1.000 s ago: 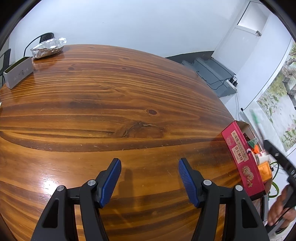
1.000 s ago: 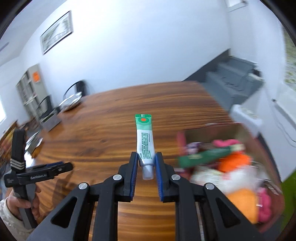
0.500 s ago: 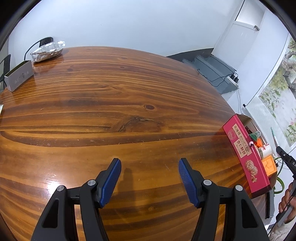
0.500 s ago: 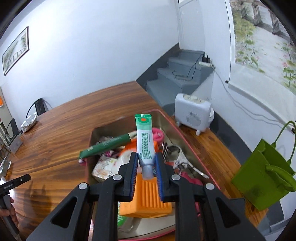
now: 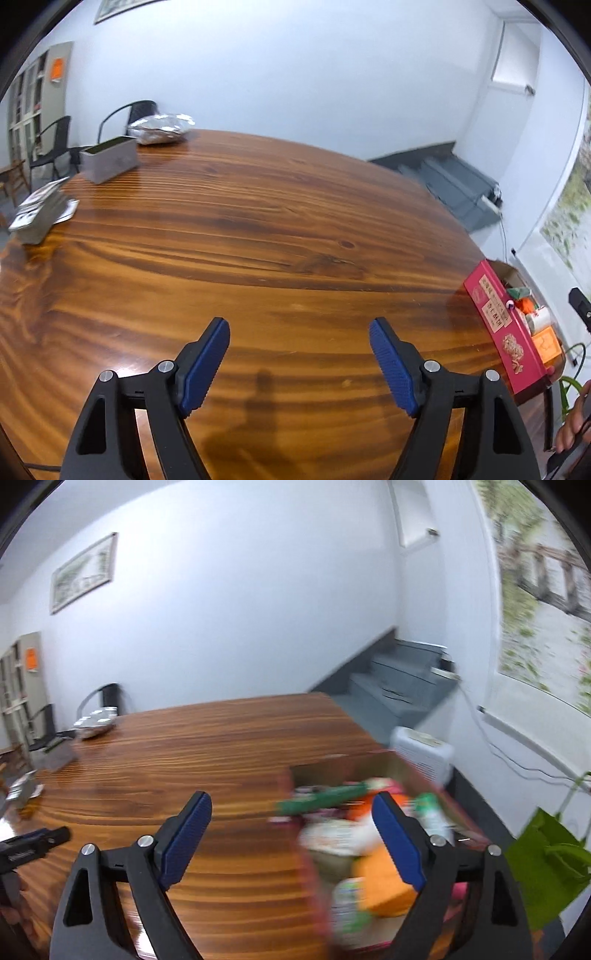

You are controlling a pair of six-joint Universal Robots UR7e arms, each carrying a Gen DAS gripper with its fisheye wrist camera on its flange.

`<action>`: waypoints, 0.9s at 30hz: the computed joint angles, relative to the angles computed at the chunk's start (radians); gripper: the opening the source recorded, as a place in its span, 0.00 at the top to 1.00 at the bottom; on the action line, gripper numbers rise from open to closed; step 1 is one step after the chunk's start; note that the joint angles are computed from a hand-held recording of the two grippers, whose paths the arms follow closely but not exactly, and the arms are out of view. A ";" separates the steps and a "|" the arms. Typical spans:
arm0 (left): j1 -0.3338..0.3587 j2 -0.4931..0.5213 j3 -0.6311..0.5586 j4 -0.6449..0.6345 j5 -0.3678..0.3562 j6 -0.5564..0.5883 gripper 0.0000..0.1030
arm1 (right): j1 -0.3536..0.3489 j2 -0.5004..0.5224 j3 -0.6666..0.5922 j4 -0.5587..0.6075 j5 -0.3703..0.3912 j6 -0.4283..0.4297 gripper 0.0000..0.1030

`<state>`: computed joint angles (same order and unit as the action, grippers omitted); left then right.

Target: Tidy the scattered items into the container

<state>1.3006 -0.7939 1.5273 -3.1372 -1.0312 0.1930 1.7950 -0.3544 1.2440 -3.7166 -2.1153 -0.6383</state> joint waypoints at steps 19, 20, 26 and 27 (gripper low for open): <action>0.095 -0.284 0.329 -0.292 0.043 -0.034 0.22 | 0.155 0.278 -0.199 0.183 0.016 0.013 0.01; 0.099 -0.292 0.333 -0.296 0.046 -0.036 0.22 | 0.160 0.278 -0.194 0.188 0.017 0.017 0.01; 0.107 -0.313 0.350 -0.296 0.040 -0.042 0.22 | 0.173 0.256 -0.156 0.135 0.000 -0.006 0.01; 0.106 -0.313 0.351 -0.295 0.038 -0.040 0.22 | 0.170 0.254 -0.155 0.136 -0.003 -0.003 0.01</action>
<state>1.4063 -1.1066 1.8784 -3.4318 -0.9934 0.1530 1.9650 -0.1008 1.0889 -3.5807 -2.1185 -0.6412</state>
